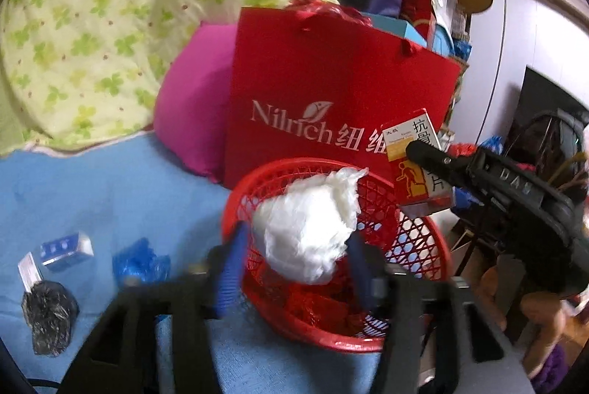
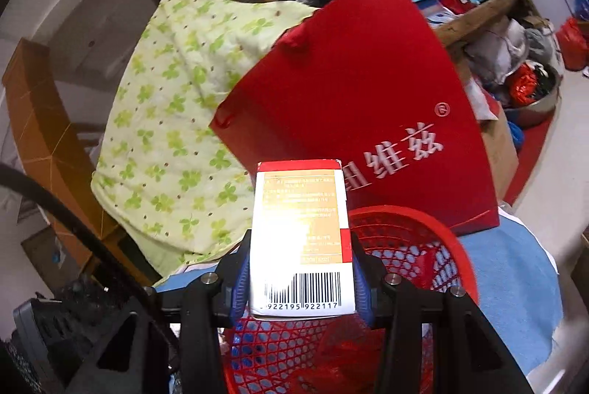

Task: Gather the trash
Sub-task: 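Open both tools to drop the white bag and box into the basket, then move both tools back to the black and blue bags on the blanket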

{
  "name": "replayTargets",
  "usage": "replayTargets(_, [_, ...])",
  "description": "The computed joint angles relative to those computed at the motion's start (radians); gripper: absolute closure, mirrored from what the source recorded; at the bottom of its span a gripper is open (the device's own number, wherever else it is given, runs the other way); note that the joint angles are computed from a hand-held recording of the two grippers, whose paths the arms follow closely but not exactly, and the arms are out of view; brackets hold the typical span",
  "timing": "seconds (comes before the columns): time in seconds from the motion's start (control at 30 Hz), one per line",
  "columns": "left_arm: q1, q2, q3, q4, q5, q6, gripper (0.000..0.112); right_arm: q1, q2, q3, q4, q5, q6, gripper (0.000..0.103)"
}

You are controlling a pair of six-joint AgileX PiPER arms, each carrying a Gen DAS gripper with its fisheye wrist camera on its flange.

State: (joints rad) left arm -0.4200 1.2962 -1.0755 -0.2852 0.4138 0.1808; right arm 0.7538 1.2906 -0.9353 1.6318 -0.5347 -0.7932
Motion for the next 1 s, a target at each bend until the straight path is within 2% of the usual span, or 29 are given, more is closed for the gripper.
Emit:
replayTargets(0.1, [-0.027,0.007,0.002,0.062,-0.027,-0.032,0.04,-0.019,-0.01,0.012,0.01,0.025,0.013,0.051])
replayTargets(0.17, [-0.026,0.002,0.009,0.087,-0.033,-0.049,0.037,-0.024,-0.015,0.022,-0.004,0.03,0.04,0.047])
replayTargets(0.23, [0.017,-0.02,0.035,0.003,-0.038,0.033,0.037,-0.031,-0.021,0.036,-0.04,0.039,0.096,0.036])
replayTargets(0.33, [0.11,-0.065,0.09,-0.148,-0.037,0.172,0.037,-0.01,-0.005,0.018,-0.041,0.006,0.083,0.036])
replayTargets(0.43, [0.245,-0.125,0.166,-0.277,-0.022,0.321,0.037,0.054,0.02,-0.011,-0.078,-0.068,0.067,0.036])
replayTargets(0.57, [0.523,-0.197,0.274,-0.495,0.034,0.604,0.036,0.164,0.077,-0.065,-0.181,-0.164,0.039,0.036])
replayTargets(0.7, [0.85,-0.182,0.325,-0.692,0.128,0.884,0.035,0.28,0.164,-0.134,-0.312,-0.227,0.007,0.035])
replayTargets(0.77, [0.971,-0.164,0.341,-0.756,0.148,0.977,0.035,0.317,0.211,-0.175,-0.364,-0.217,-0.004,0.035])
replayTargets(0.87, [1.129,-0.116,0.349,-0.859,0.186,1.1,0.035,0.347,0.296,-0.27,-0.369,-0.148,-0.054,0.033])
replayTargets(1.0, [1.2,-0.052,0.343,-0.932,0.185,1.162,0.035,0.36,0.437,-0.45,-0.19,-0.03,-0.246,0.033])
